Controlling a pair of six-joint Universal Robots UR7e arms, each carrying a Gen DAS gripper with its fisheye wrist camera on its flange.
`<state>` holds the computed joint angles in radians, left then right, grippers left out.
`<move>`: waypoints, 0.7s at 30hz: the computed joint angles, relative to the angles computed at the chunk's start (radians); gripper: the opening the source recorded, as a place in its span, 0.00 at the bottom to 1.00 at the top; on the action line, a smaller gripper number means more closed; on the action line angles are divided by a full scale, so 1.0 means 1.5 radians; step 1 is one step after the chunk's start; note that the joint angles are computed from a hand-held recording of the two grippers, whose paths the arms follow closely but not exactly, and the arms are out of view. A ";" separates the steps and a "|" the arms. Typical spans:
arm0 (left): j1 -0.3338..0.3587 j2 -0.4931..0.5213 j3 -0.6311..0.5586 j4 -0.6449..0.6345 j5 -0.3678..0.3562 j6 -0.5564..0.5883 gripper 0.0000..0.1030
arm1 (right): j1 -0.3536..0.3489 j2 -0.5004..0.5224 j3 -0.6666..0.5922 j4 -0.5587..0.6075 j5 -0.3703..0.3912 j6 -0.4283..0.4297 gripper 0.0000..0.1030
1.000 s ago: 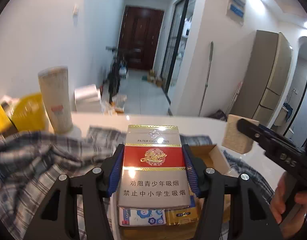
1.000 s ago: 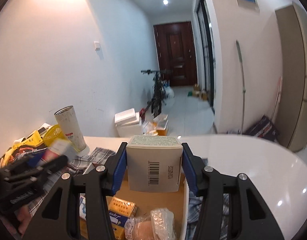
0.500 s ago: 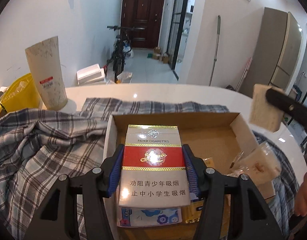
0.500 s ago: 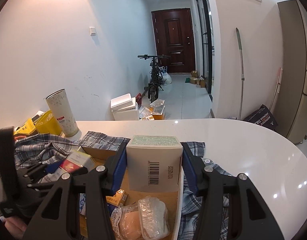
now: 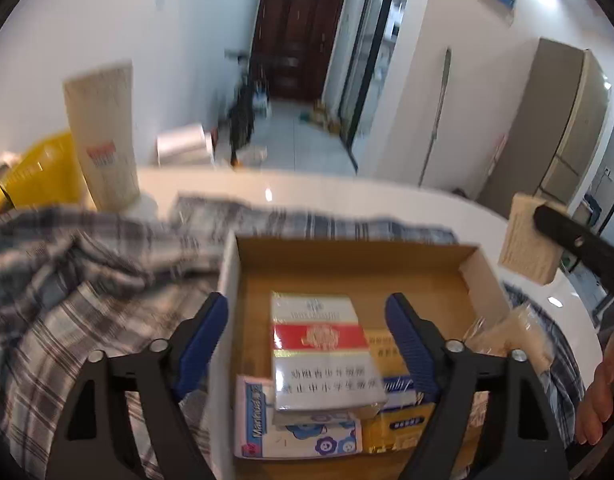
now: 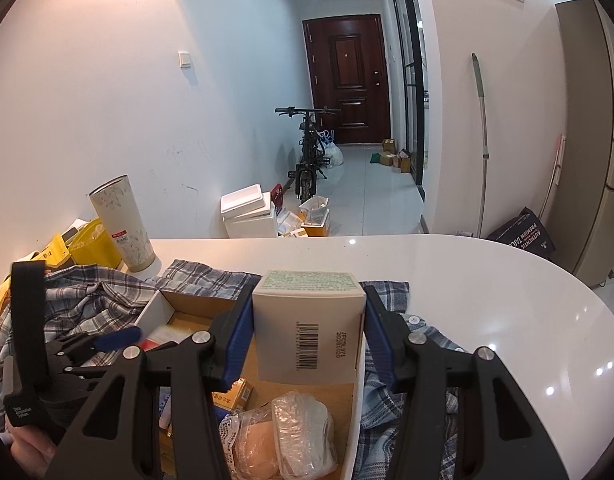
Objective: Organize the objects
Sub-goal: 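Lower the red pack into the box with the left gripper while the right lowers the white box in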
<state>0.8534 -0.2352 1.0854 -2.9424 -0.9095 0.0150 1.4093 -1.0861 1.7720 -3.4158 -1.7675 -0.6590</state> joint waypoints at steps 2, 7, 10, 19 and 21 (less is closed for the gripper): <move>-0.006 -0.002 0.019 -0.071 0.002 0.030 0.85 | -0.001 -0.003 0.002 -0.001 0.008 0.003 0.49; -0.013 -0.009 0.057 -0.205 -0.044 0.088 0.86 | -0.005 -0.008 0.005 0.002 0.022 0.005 0.49; -0.017 -0.007 0.055 -0.217 -0.039 0.107 0.89 | -0.005 -0.004 -0.001 0.013 0.015 0.006 0.49; -0.025 -0.002 0.054 -0.255 0.001 0.115 1.00 | -0.012 0.017 -0.028 0.061 -0.021 0.011 0.49; -0.024 -0.005 0.058 -0.255 -0.004 0.106 1.00 | -0.013 0.021 -0.035 0.069 -0.027 0.006 0.49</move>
<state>0.8174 -0.2424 1.1720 -3.3255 -0.9153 0.1745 1.3904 -1.0545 1.7195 -3.3118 -1.8083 -0.6499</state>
